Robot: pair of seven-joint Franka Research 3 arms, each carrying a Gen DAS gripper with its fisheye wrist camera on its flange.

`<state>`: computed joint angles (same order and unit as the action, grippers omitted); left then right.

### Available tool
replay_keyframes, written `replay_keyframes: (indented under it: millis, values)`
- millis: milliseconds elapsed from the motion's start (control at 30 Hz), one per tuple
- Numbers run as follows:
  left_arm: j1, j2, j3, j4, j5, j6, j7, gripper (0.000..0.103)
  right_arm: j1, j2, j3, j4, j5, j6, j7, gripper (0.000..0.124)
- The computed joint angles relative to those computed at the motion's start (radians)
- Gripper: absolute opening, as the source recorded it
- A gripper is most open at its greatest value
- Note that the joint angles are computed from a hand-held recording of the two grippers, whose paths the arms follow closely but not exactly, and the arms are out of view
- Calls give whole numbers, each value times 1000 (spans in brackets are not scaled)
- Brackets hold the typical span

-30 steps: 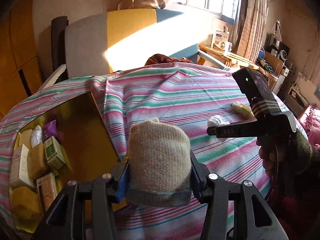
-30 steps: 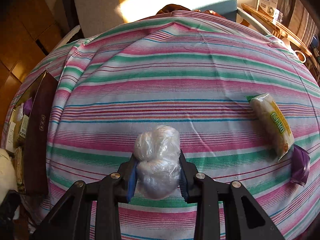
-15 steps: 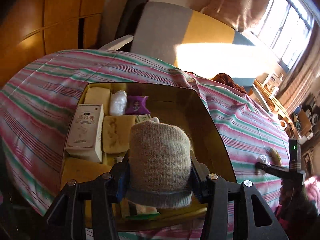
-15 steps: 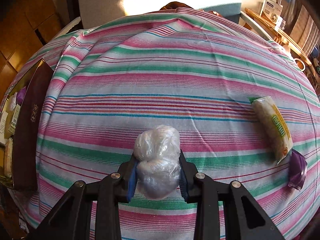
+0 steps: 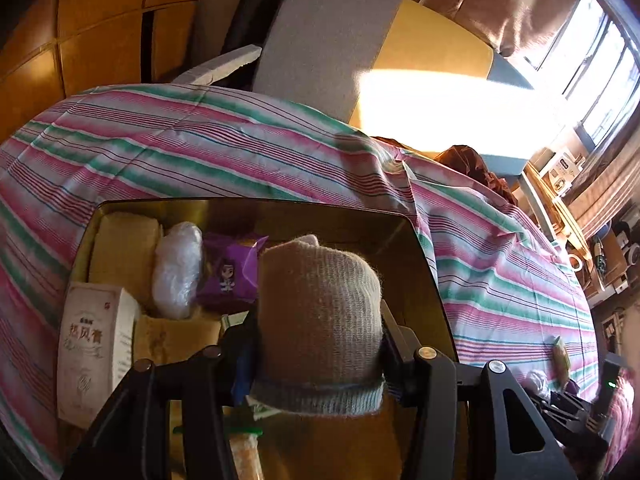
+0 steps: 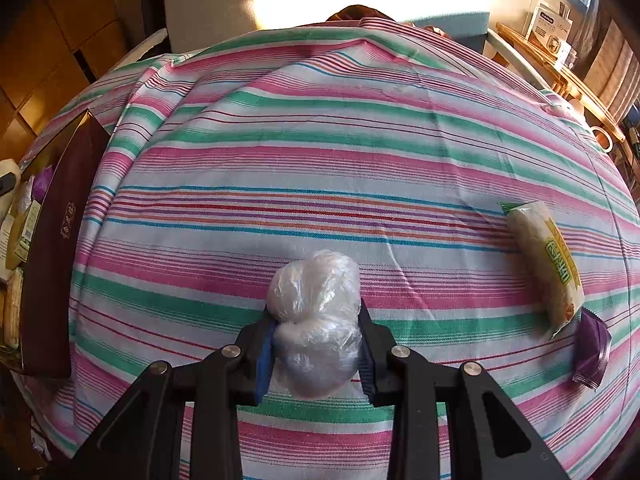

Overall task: Organize objects
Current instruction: 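Lower the grey sock into the gold tray and open the left gripper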

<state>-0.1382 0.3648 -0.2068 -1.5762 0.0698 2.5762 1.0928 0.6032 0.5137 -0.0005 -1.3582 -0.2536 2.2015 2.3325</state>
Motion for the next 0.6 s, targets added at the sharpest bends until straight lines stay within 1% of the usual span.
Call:
replay_keyframes:
  millis: [167, 233, 300, 367, 467, 600]
  values:
    - [-54, 161, 50, 216, 107, -113, -52, 53, -1, 1, 0, -1, -2, 4, -11, 34]
    - [-59, 220, 54, 301, 124, -172, -45, 56, -2, 4, 1, 2, 1, 5, -14, 34]
    - [-61, 248, 57, 343, 135, -197, -40, 57, -4, 4, 1, 2, 6, 11, -15, 34]
    - [-64, 238, 65, 331, 157, -174, -40, 58, -3, 6, 0, 4, 4, 10, -18, 34]
    - [-65, 187, 74, 265, 190, -128, -53, 58, 0, 7, -3, 4, -3, 10, -20, 34]
    - [-69, 58, 88, 93, 248, -46, -118, 58, 7, 8, -7, 6, -14, 7, -11, 34]
